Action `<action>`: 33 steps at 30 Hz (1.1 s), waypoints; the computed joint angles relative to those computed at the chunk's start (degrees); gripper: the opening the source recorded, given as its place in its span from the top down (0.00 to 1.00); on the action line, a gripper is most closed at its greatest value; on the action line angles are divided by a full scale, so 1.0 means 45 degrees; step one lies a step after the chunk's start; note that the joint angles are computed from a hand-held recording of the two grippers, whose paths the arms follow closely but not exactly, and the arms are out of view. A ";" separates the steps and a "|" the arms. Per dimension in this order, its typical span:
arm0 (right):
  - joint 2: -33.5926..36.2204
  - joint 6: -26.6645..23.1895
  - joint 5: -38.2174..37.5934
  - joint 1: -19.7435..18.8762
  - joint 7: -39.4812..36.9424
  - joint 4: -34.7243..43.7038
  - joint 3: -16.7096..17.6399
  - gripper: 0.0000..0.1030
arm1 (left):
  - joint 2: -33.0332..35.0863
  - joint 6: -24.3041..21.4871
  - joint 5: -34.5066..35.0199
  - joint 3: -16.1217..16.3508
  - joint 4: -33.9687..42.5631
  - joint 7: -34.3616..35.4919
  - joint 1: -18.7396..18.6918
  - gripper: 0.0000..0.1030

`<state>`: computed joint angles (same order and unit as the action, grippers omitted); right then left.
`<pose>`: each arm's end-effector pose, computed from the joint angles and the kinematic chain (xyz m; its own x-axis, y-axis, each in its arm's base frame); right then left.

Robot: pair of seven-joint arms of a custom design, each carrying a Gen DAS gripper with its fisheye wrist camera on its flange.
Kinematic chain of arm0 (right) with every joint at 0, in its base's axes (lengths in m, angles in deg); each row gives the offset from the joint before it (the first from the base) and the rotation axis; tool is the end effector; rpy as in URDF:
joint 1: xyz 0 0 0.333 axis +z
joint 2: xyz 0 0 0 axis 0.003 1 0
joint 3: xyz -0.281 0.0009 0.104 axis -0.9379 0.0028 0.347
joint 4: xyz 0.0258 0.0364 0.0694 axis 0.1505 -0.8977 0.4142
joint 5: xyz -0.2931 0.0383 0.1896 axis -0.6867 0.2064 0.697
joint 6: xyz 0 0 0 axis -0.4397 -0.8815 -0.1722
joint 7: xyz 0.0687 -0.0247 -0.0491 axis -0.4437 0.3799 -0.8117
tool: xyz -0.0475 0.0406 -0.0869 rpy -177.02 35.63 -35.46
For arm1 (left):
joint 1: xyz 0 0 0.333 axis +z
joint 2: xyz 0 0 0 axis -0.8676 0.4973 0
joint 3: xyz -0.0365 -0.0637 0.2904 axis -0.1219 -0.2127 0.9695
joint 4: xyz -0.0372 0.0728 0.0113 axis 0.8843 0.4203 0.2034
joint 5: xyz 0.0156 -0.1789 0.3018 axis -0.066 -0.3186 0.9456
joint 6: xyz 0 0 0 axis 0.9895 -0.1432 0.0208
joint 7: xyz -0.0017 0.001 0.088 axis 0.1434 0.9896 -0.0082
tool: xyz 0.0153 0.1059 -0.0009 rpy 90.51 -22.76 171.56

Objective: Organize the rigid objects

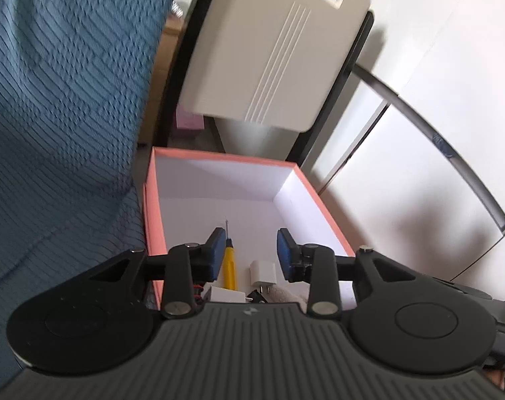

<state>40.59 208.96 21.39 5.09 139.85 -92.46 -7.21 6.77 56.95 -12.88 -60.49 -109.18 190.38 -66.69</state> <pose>0.3680 0.1915 0.6742 -0.3899 -0.9083 -0.1515 -0.5509 0.3619 -0.7520 0.5087 -0.1249 0.6622 -0.5601 -0.7198 0.4101 -0.7004 0.1470 -0.6985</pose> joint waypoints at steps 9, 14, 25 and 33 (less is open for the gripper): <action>-0.0189 -0.1299 -0.0403 0.0092 0.0295 0.1216 0.0819 0.86 | -0.1571 -0.0680 -0.0566 0.0889 -0.0516 0.0322 0.0049 0.38; -0.0175 -0.1982 -0.0747 0.0239 0.0354 0.1717 0.1198 0.77 | -0.2022 -0.1111 -0.0625 0.1417 -0.0668 0.0779 0.0061 0.36; -0.0077 -0.3259 -0.1171 0.0699 0.1151 0.2279 0.1848 0.16 | -0.3029 -0.1441 -0.0689 0.2195 -0.1312 0.1424 0.0169 0.16; 0.0204 -0.4380 -0.1506 0.1074 0.1391 0.2896 0.2124 0.15 | -0.3447 -0.1354 -0.0172 0.2382 -0.1767 0.1077 0.0315 0.02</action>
<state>41.51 189.25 14.62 9.93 146.11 -79.43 2.35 -8.75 50.85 -13.65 -49.78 -117.13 195.23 -65.28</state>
